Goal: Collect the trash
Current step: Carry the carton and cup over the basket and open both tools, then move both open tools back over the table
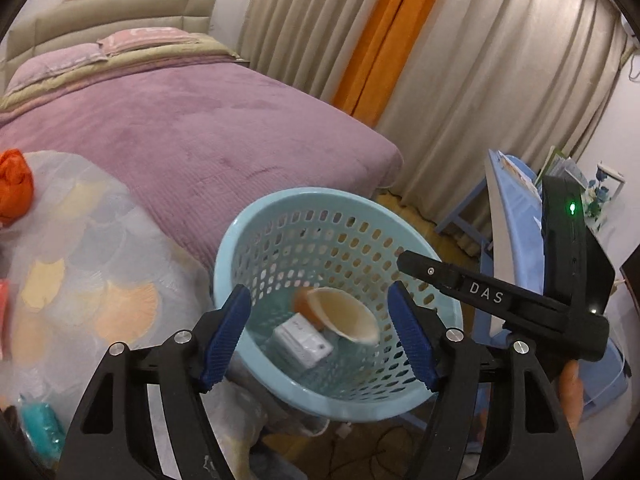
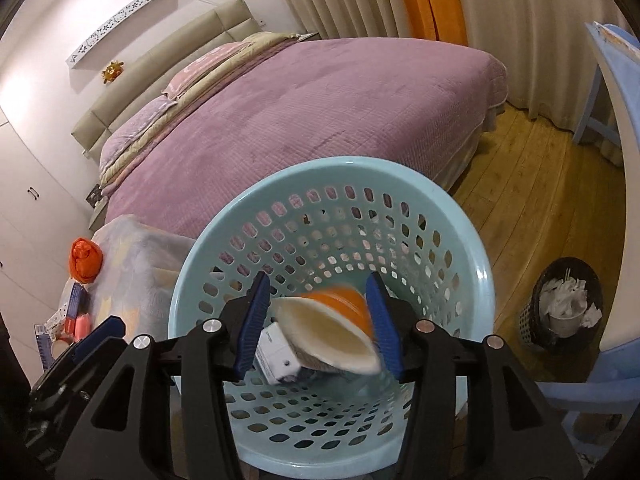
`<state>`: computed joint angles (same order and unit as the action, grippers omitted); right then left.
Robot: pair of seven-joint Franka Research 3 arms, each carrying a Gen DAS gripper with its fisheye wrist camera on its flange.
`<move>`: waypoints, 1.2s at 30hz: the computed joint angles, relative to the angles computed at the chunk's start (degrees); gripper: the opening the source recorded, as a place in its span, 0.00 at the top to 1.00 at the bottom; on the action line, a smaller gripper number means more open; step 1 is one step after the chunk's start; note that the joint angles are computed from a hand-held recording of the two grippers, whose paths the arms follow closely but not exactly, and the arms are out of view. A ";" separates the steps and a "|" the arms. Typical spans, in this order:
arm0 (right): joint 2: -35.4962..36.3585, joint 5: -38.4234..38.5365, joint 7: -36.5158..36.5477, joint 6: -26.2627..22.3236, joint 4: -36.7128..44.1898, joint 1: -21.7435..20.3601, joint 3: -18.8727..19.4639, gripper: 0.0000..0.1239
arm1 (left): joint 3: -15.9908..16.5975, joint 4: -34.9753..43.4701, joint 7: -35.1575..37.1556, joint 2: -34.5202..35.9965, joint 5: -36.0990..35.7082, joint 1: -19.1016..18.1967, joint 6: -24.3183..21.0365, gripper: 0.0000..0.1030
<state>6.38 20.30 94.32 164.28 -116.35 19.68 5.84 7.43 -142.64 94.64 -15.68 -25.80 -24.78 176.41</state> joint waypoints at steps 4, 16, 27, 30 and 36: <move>-1.01 1.62 -2.09 1.04 -1.15 0.04 0.46 0.62 | -0.96 -1.48 -1.78 -1.93 1.16 1.10 0.41 0.33; -3.98 3.75 -5.74 2.34 -2.47 2.09 1.94 0.62 | -2.55 -9.33 -10.87 -12.97 10.95 5.61 2.15 0.33; -4.82 9.45 -13.90 1.76 -0.72 6.18 4.29 0.62 | -10.78 -20.93 -26.27 -32.58 20.52 25.59 -2.47 0.33; -4.11 10.76 -16.66 0.92 0.57 7.72 5.36 0.62 | -12.54 -23.79 -30.24 -38.91 23.45 32.61 -5.99 0.33; -1.91 12.93 -21.42 -1.67 3.54 10.51 7.31 0.59 | -9.24 -27.05 -34.04 -46.59 28.66 40.88 -12.30 0.32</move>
